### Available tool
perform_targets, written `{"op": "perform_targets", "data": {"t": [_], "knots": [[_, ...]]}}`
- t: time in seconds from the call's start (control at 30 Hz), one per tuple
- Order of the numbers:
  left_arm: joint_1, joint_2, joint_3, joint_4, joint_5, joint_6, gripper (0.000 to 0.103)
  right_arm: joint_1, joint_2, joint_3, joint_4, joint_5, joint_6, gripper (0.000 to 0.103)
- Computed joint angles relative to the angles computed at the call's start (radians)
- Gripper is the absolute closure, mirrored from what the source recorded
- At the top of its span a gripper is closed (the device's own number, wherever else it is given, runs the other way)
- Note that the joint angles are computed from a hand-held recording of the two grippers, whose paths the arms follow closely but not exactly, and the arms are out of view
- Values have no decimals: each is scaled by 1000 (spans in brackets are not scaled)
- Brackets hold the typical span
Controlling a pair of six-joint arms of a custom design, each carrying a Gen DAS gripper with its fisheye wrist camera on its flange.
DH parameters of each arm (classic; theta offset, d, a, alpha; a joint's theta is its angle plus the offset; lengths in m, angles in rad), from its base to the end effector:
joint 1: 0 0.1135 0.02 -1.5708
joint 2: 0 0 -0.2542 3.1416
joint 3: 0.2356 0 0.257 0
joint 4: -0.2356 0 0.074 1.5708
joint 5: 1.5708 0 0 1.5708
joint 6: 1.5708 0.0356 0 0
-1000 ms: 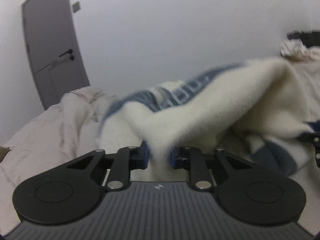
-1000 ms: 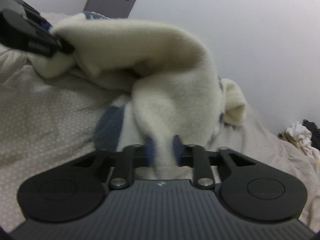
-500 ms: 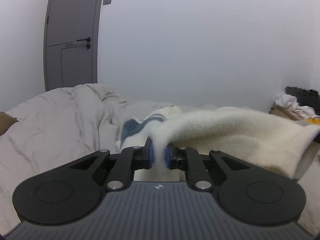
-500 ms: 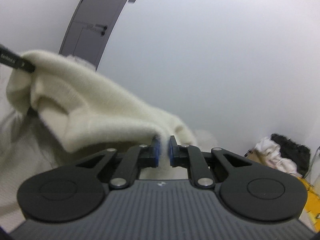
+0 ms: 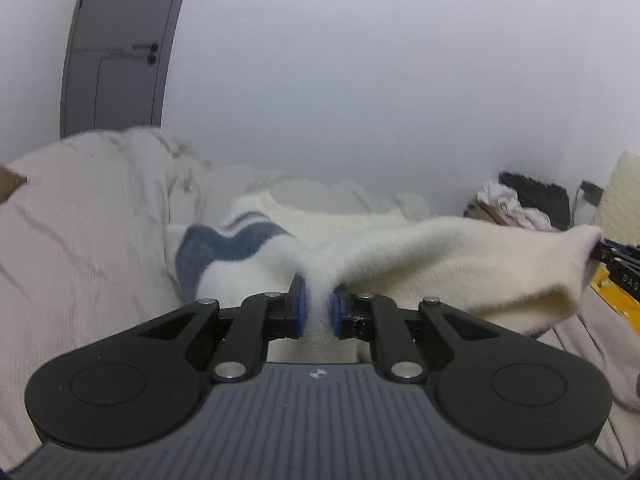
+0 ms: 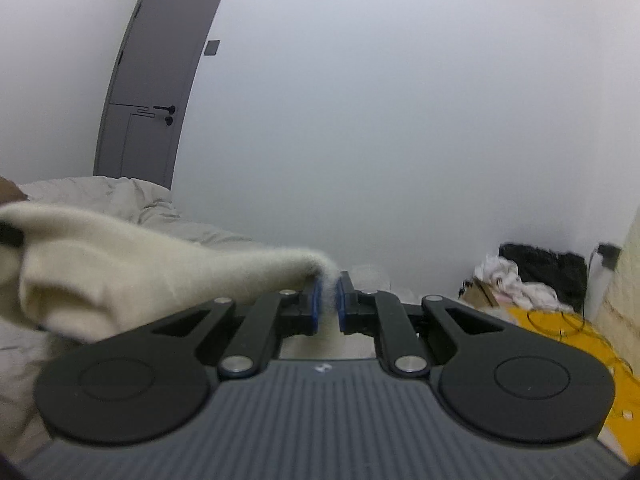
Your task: Fold large clothes
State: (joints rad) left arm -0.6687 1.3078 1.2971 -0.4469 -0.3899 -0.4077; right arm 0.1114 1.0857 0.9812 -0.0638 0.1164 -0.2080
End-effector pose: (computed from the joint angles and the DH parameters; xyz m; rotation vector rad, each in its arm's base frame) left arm 0.2441 -0.1756 0.3690 0.0165 2.0040 -0.2972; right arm 0.2629 0.0252 0.3537 -0.1920 1.7304 -0.1721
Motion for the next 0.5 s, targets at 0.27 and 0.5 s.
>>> {"op": "perform_targets", "data": {"t": [0.27,0.5], "knots": [[-12,32,-47,-102,51,-102,88,-37,18,-8,-250,-47,150,90],[177,268,21,-28,245,-81,86,-4,145,13,-323,0,163,88]]}}
